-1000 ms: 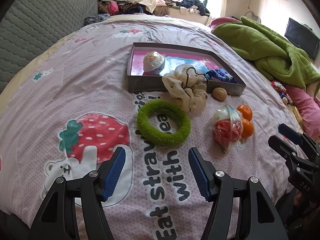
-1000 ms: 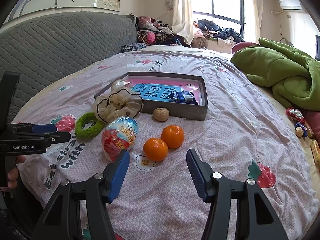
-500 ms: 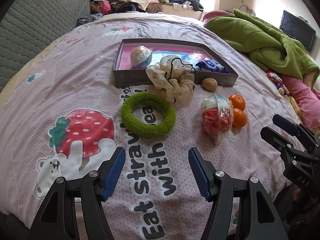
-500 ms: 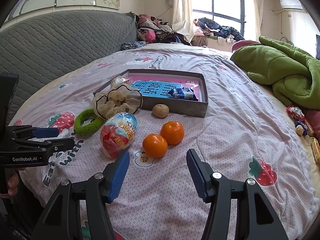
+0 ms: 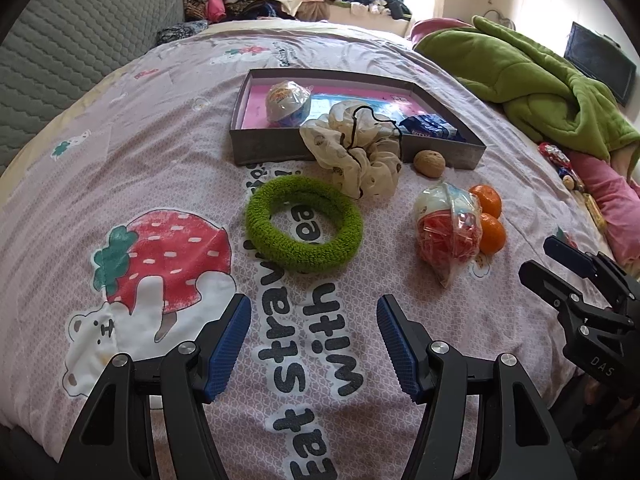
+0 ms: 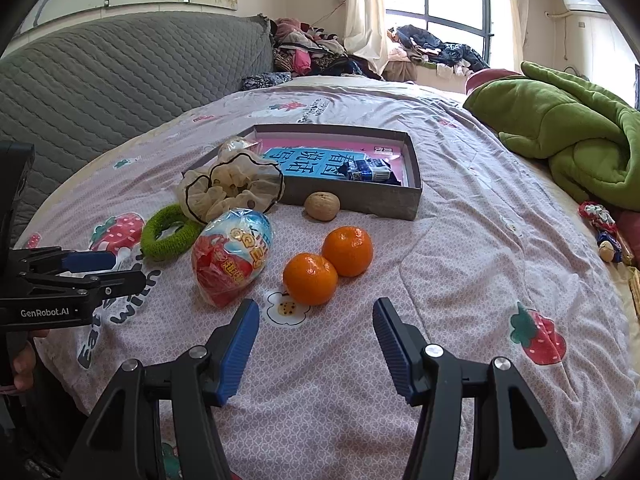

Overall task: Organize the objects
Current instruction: 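Move left tool toward green fuzzy ring while right tool approaches an orange, then grasp green fuzzy ring with left tool while right tool straddles the orange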

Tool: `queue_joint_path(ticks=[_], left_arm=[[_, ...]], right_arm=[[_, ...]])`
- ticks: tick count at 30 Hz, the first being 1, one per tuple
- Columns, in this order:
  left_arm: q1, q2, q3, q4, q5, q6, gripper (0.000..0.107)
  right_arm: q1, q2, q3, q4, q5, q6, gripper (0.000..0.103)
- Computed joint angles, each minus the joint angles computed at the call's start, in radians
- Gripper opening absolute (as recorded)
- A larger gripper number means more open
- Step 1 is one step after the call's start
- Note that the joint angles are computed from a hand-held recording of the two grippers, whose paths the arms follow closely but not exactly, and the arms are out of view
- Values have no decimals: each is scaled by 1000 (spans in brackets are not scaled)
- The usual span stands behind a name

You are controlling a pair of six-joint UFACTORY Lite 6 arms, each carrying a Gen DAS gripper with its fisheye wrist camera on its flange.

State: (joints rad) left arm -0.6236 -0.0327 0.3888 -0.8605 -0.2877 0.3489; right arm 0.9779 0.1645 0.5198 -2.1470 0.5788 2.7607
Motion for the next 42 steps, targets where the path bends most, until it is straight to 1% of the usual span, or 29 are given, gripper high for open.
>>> queue_joint_path(ticks=[3,8,23,27,34,38,42], left_arm=[[4,4,1,15,-13,-11,67],[17,22,8,93,-31,-68,67],[34,73,55,135,-56,-87,67],[55,99,72,201,-54,-145,67],[68,133,102,231,-68,-158,67],[86,146,112,315,-75,-214,67],[94,181,130,349,-81,-225,67]], right_arm=[[-3,13,8,-11,-1,8,59],[-10,37,23,-31,-7,23,59],[-43,103,76,-72,-15,58,59],[-56,125,98,-76,-17,58,59],[-82,164,126,-120,-24,97,59],[-93,187,144,-133,-32,117,59],[-97,207,157,-135,-30,133,58]])
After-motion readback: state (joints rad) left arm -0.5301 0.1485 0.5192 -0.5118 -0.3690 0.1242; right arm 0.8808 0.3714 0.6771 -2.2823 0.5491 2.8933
